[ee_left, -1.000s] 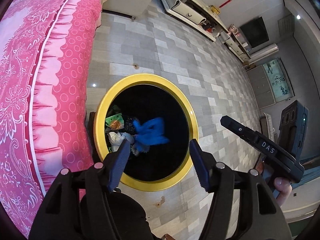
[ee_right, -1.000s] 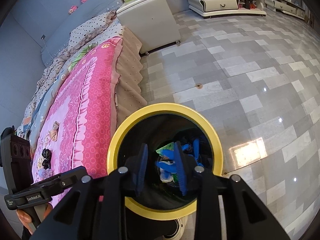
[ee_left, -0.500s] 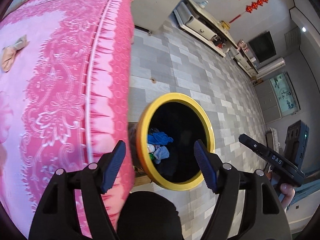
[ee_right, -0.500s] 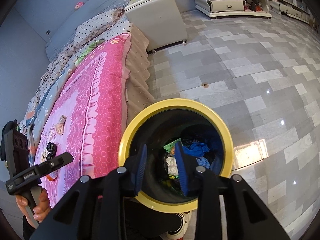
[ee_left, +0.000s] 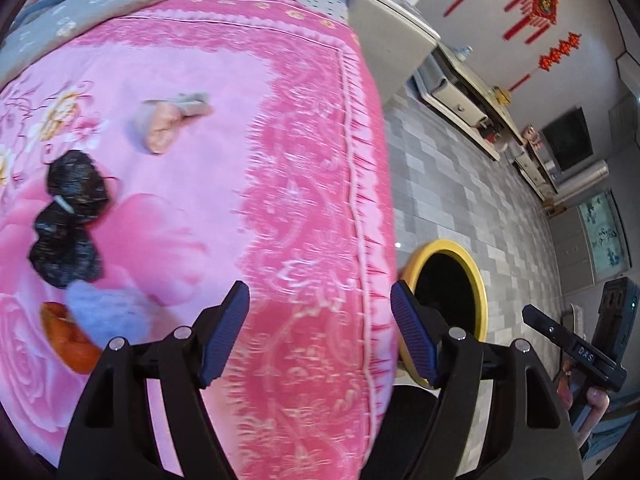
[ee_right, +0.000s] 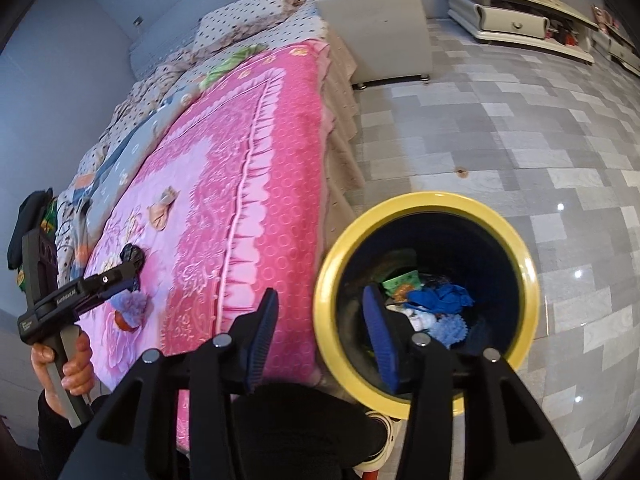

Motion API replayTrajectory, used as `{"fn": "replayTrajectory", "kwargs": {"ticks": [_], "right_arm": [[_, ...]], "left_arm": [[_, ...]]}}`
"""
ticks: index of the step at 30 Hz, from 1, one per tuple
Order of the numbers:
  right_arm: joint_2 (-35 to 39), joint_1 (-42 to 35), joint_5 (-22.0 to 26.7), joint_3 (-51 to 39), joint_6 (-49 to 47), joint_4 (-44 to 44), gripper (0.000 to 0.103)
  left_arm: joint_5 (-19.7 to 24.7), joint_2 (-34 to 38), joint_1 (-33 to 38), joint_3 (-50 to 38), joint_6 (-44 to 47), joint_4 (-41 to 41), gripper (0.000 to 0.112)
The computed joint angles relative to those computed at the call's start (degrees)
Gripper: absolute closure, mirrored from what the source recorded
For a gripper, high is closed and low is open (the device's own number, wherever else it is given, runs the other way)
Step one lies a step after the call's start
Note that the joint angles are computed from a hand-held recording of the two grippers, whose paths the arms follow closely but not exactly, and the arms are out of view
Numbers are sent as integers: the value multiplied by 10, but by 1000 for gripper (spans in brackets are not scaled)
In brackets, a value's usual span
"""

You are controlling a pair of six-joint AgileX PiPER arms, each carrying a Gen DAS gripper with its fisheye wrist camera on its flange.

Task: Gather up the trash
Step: 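Move both open tools from the bin back over the bed, then grasp the black plastic bag with the left tool while the right tool grasps the lavender mesh bundle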

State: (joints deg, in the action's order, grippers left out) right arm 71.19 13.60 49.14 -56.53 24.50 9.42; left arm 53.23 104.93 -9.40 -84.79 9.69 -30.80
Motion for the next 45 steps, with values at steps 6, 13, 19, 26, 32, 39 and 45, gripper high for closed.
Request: {"fn": "replayTrajectory", "kwargs": {"ticks": [6, 13, 19, 26, 32, 39, 45], "right_arm": [[62, 83, -14, -57, 37, -16, 57], [137, 154, -33, -124, 31, 9, 55], [198, 197, -46, -175, 12, 36, 55], [274, 232, -38, -249, -14, 65, 55], [345, 254, -30, -318, -42, 97, 55], [427, 276, -13, -414, -73, 127, 55], [497, 285, 11, -508, -84, 144, 54]], "left_arm": [[20, 4, 86, -6, 36, -8, 43], [37, 37, 162, -36, 64, -4, 43], [39, 83, 199, -69, 60, 10, 43], [38, 133, 208, -111, 43, 33, 43], [37, 162, 203, -135, 42, 49, 42], [53, 205, 210, -173, 47, 39, 43], [65, 234, 214, -208, 48, 29, 43]]}}
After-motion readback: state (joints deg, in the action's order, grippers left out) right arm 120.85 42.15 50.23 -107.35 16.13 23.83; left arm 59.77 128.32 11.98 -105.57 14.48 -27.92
